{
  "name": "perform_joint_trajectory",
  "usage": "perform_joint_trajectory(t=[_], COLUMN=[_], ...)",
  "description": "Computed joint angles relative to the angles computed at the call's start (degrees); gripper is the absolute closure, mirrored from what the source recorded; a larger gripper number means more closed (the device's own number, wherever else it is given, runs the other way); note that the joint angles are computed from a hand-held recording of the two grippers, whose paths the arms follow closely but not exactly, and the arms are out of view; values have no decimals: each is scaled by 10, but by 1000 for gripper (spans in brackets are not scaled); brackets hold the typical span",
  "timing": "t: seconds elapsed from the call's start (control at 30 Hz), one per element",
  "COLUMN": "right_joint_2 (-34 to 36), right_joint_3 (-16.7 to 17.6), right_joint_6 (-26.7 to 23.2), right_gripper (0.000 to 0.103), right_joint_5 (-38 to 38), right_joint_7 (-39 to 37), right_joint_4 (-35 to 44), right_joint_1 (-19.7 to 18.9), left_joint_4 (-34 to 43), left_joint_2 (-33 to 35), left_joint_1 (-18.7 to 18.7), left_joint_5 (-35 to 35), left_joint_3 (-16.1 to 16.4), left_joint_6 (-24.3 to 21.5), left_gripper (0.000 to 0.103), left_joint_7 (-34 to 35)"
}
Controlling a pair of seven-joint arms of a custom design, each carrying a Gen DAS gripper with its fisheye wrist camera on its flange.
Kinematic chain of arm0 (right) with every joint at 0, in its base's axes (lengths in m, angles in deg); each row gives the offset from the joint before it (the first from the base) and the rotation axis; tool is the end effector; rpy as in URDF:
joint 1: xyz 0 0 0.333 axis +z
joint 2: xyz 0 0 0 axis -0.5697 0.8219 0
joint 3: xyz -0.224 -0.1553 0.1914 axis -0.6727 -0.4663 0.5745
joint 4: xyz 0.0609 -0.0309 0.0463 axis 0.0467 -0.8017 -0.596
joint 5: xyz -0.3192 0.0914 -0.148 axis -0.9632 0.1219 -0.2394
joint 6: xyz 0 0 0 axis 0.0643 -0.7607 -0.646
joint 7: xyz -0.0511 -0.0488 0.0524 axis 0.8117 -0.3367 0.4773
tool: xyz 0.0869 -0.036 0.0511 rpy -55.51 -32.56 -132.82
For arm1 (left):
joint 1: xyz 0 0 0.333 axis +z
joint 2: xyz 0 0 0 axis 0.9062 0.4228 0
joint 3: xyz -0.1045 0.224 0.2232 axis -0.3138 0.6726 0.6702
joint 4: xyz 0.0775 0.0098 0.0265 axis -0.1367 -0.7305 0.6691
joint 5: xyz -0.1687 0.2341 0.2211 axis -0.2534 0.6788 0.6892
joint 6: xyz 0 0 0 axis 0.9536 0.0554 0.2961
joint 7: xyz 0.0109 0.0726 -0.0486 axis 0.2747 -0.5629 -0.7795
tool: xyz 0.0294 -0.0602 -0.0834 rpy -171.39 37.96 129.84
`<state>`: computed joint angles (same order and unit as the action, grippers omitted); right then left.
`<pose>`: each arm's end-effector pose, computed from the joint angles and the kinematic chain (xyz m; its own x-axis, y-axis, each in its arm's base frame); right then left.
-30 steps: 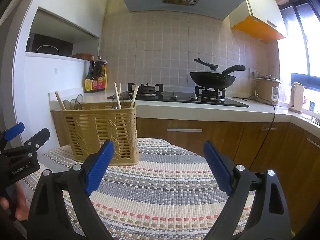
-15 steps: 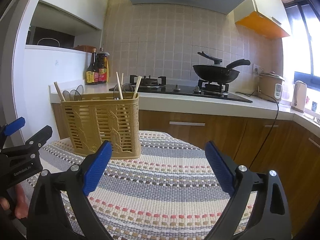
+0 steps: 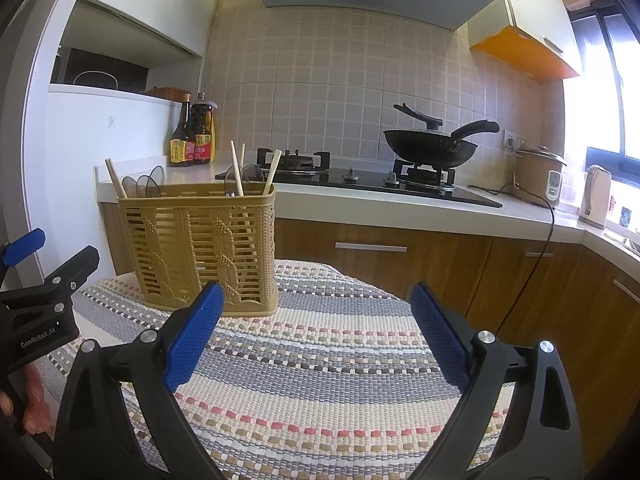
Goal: Organize utensils
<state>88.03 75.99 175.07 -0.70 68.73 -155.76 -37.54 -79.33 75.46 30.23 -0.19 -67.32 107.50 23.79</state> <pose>0.6695 0.2319 0.5106 0.4890 -0.8694 0.0712 -0.2064 -0.1946 -0.9589 0.5975 -0.3792 0.4964 0.4697 -0.8822 -0.0346 -0.1931 -0.0644 -0.9791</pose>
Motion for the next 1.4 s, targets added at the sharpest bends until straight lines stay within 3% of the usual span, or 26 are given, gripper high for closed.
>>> perform_joint_trajectory(t=[0.43, 0.9, 1.4], right_joint_2=[0, -3, -2], right_joint_3=[-3, -29, -20], right_joint_6=[0, -3, -12], right_gripper=[10, 8, 8], right_joint_5=[1, 20, 40], right_joint_7=[1, 1, -15], right_joint_4=[1, 6, 9], right_joint_1=[3, 24, 19], left_joint_4=[1, 3, 8], left_joint_2=[1, 2, 6], left_joint_1=[0, 2, 0], left_joint_5=[-2, -9, -15], left_joint_3=[1, 0, 3], left_joint_6=[2, 10, 11], left_gripper=[8, 8, 8], left_joint_7=[4, 8, 16])
